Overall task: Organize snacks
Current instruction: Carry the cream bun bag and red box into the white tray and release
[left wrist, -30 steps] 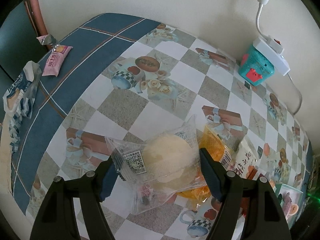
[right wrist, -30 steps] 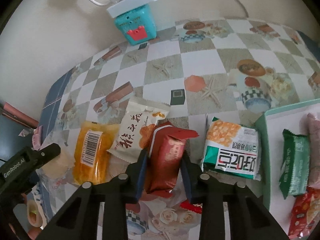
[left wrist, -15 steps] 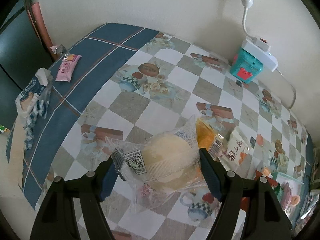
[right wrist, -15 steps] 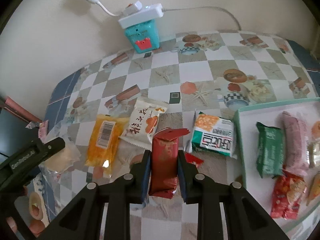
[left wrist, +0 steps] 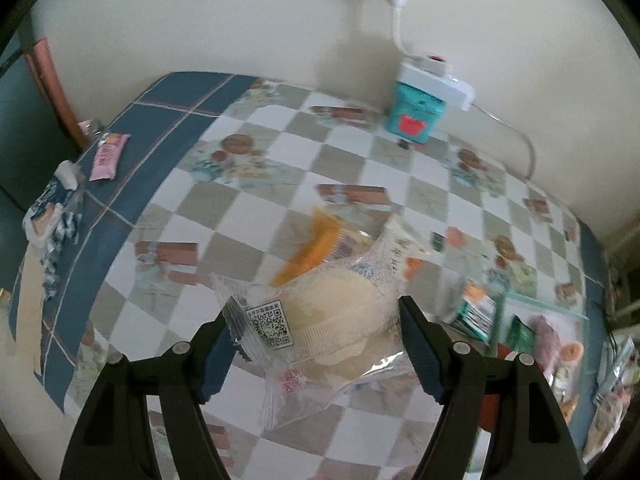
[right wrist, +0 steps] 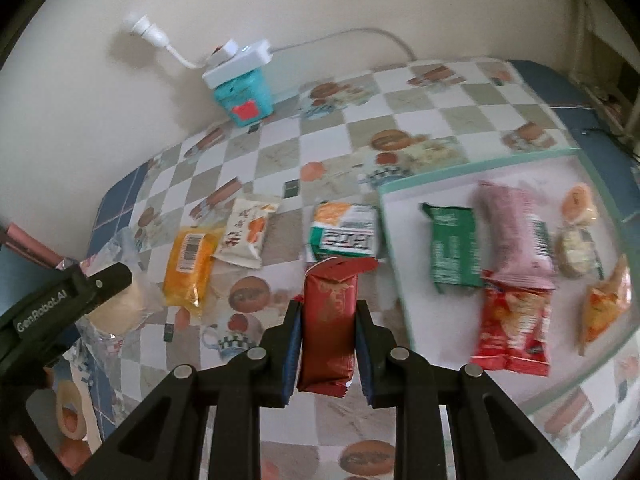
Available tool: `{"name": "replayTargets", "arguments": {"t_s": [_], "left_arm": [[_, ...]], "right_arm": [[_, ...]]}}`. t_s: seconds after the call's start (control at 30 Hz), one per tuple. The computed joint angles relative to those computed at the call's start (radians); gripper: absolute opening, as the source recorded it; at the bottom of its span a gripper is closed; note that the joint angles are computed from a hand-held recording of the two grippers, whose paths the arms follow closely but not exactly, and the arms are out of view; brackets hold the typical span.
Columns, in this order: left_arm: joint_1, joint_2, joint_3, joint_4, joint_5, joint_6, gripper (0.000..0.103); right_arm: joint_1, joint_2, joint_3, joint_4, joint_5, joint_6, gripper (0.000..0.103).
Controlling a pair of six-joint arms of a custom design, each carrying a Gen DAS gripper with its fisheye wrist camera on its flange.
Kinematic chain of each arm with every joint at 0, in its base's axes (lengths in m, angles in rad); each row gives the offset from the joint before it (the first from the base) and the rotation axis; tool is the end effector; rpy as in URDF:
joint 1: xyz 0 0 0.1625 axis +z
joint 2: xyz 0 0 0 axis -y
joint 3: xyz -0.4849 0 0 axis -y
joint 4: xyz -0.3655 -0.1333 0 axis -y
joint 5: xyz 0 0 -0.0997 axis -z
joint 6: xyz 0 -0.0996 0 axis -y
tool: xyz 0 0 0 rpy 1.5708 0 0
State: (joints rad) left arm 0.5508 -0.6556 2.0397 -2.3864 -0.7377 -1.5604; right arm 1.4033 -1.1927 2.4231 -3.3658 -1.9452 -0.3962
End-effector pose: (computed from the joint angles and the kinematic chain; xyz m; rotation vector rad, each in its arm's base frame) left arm -0.3179 -0.4382 -0.0112 -0.3231 2.2654 -0.7812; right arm 0.0230 -0.4449 0.2437 0.1531 -2.5715 0.5811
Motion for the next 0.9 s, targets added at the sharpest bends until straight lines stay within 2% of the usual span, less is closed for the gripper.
{"name": "replayTargets", "arguments": {"t_s": [0.17, 0.4, 0.67, 0.9], "left_arm": [[-0.016, 0.039, -0.036, -0.027, -0.011, 0.057, 0.077], [-0.027, 0.097, -0.104, -0.065, -0.024, 0.155, 0.077], [-0.039, 0.216, -0.237, -0.130, -0.093, 0.349, 0.077], [-0.050, 0.319, -0.369, -0.042, -0.114, 0.448, 0.077]], "right_arm": [[-0.036, -0.057, -0.016, 0.013, 0.008, 0.004, 0.026], [-0.107, -0.112, -0.057, 0.007, -0.025, 0.027, 0.026], [-0.183, -0.168, -0.109, 0.061, -0.024, 0.077, 0.026], [-0.230, -0.194, -0.135, 0.094, -0.018, 0.105, 0.026]]}}
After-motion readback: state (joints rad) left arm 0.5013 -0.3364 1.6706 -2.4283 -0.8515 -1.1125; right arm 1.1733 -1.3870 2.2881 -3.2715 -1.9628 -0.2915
